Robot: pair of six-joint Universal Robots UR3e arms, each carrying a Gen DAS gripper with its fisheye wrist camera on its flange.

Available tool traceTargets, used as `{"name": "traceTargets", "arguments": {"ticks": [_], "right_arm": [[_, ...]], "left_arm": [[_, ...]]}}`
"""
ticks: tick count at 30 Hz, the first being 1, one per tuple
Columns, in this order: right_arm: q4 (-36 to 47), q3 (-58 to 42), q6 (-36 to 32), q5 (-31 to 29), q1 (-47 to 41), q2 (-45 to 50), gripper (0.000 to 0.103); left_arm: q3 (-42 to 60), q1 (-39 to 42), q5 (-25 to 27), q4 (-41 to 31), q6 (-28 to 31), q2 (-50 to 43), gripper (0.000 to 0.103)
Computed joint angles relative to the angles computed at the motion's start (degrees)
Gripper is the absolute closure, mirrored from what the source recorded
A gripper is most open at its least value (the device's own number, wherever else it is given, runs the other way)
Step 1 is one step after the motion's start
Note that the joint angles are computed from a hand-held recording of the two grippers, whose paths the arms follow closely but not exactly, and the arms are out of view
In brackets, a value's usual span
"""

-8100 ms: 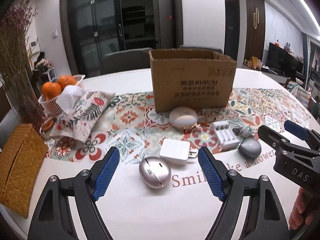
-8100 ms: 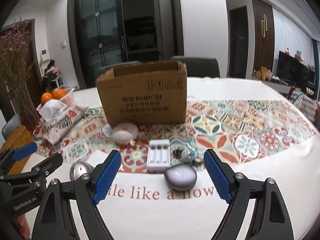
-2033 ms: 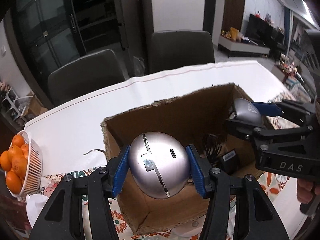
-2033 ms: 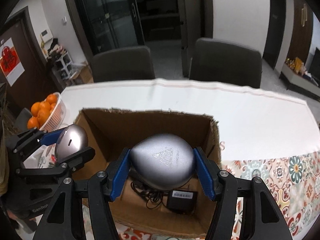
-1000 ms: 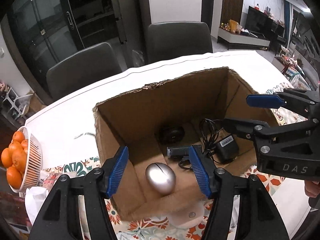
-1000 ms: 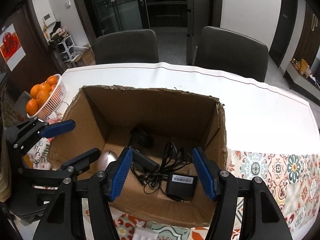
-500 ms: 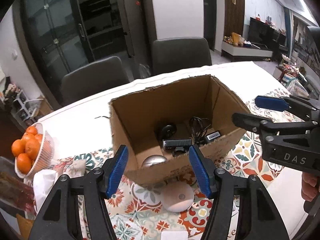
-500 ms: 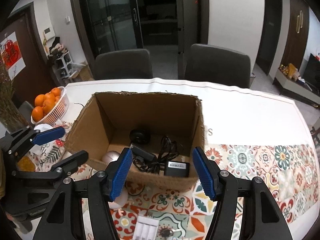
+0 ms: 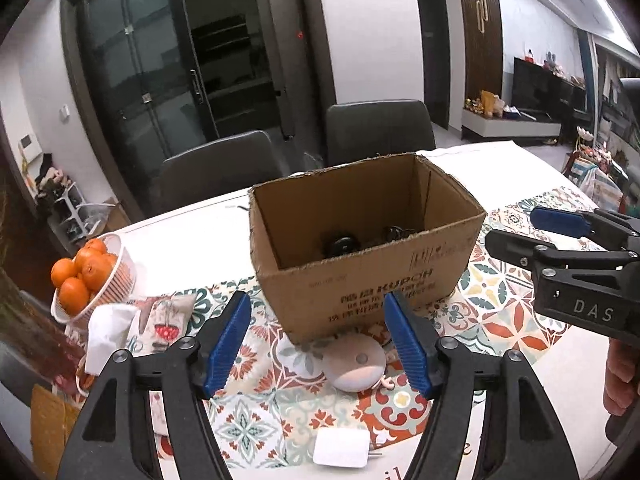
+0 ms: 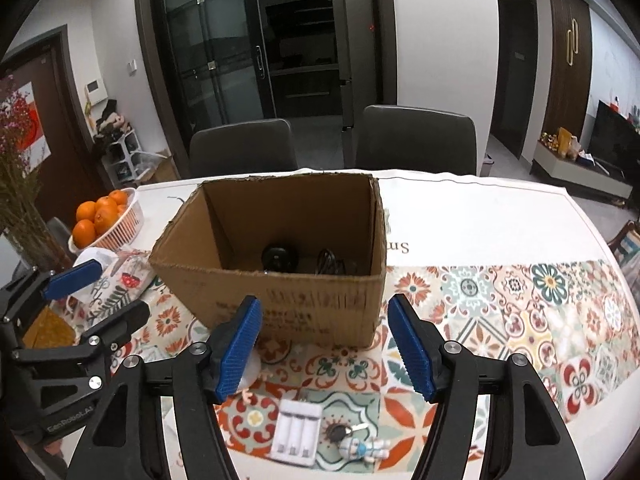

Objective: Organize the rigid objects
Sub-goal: 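Withdraw both grippers from the box back over the table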

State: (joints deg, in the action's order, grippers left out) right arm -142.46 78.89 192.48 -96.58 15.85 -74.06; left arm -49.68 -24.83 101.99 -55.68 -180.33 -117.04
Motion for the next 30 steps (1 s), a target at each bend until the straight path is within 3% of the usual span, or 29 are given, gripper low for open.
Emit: {"name": "traceTargets", "arguments": {"ticks": [7, 10, 18, 30], "right_arm": [[-7.2, 8.3, 1.6, -6.4, 4.0, -3.4, 0.028], [-11.1, 12.2, 3.4, -9.4, 5.6, -4.8, 0.018], [-17.8, 19.8, 6.6, -14.0, 8.5, -6.7, 0.015], [-22.6, 26.2, 8.0, -19.7, 12.5, -6.6, 0.015]], "left_arm": [[-16.6, -1.1, 2.1, 10.1, -1.5, 8.7, 0.024], [-21.9, -1.4, 2.3, 12.5, -2.6, 11.5, 0.021], [-32.1, -2.4, 3.4, 18.1, -4.4, 15.9, 0.014], [-41.9, -3.4, 4.7, 21.8, -5.0, 19.2, 0.013]]}}
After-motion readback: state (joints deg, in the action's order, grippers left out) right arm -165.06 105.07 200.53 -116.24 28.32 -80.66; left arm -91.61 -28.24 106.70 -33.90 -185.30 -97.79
